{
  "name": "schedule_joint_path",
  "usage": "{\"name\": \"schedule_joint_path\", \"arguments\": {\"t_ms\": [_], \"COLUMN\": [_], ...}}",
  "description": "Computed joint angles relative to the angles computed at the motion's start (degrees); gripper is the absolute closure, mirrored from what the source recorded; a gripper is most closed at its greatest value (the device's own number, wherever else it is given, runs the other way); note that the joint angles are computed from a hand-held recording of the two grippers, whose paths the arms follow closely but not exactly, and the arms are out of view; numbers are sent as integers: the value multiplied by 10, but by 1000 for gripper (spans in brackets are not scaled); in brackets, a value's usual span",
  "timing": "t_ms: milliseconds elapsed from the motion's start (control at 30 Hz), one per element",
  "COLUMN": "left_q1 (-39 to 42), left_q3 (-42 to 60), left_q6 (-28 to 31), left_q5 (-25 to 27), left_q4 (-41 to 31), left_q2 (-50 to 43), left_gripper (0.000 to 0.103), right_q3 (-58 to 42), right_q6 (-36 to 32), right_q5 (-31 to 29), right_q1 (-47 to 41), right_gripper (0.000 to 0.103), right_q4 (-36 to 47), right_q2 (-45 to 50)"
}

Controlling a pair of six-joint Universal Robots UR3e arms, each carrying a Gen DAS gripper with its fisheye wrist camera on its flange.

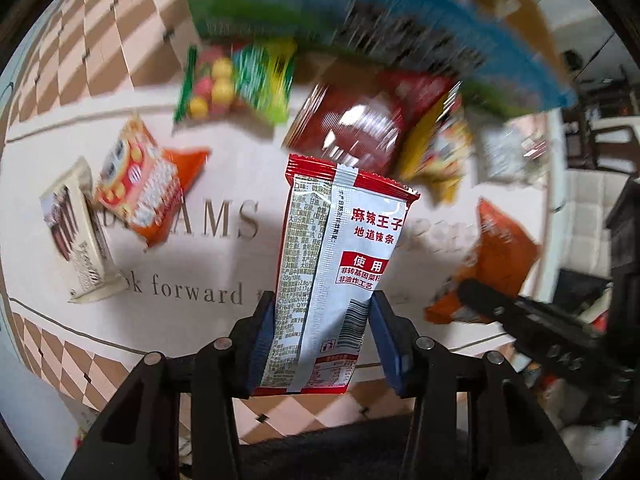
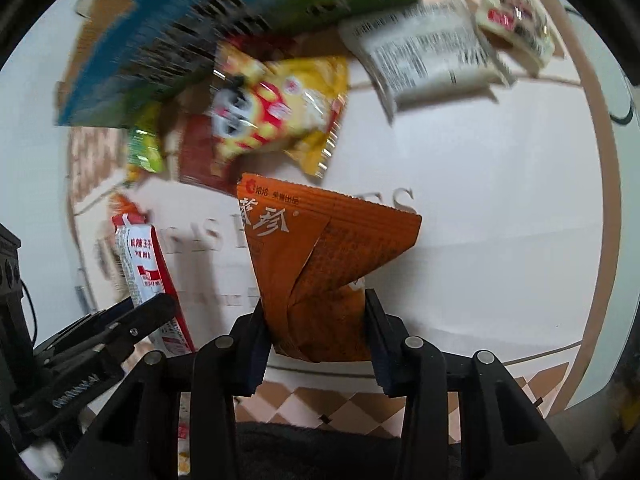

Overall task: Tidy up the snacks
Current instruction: 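Carry both packs into the box and open both grippers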

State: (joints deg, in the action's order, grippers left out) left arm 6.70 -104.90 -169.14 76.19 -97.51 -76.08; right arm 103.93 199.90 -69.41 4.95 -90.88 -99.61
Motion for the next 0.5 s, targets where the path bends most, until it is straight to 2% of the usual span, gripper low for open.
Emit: {"name": "schedule_joint_path", "arguments": {"t_ms": [100, 200, 333, 500], "left_q1": [-3, -6, 0, -17], "left_q3": [113, 248, 472, 751], "left_q6": [-11, -14, -8, -25], "left_q5": [-37, -67, -84, -63], "left_q4": [-57, -98, -158, -208], "left_q2": [-10, -69, -191, -391], "left_gripper": [59, 59, 59, 59], "right_q3": [-64, -169, -347, -587], "right_q6": [-13, -31, -51, -47], "right_q5": [14, 21, 30, -10], "right_q1": [-7, -20, -45, -45], "right_gripper": [58, 58, 58, 58], "right_q4": [31, 77, 126, 164], "right_q2": [4, 25, 102, 262]}}
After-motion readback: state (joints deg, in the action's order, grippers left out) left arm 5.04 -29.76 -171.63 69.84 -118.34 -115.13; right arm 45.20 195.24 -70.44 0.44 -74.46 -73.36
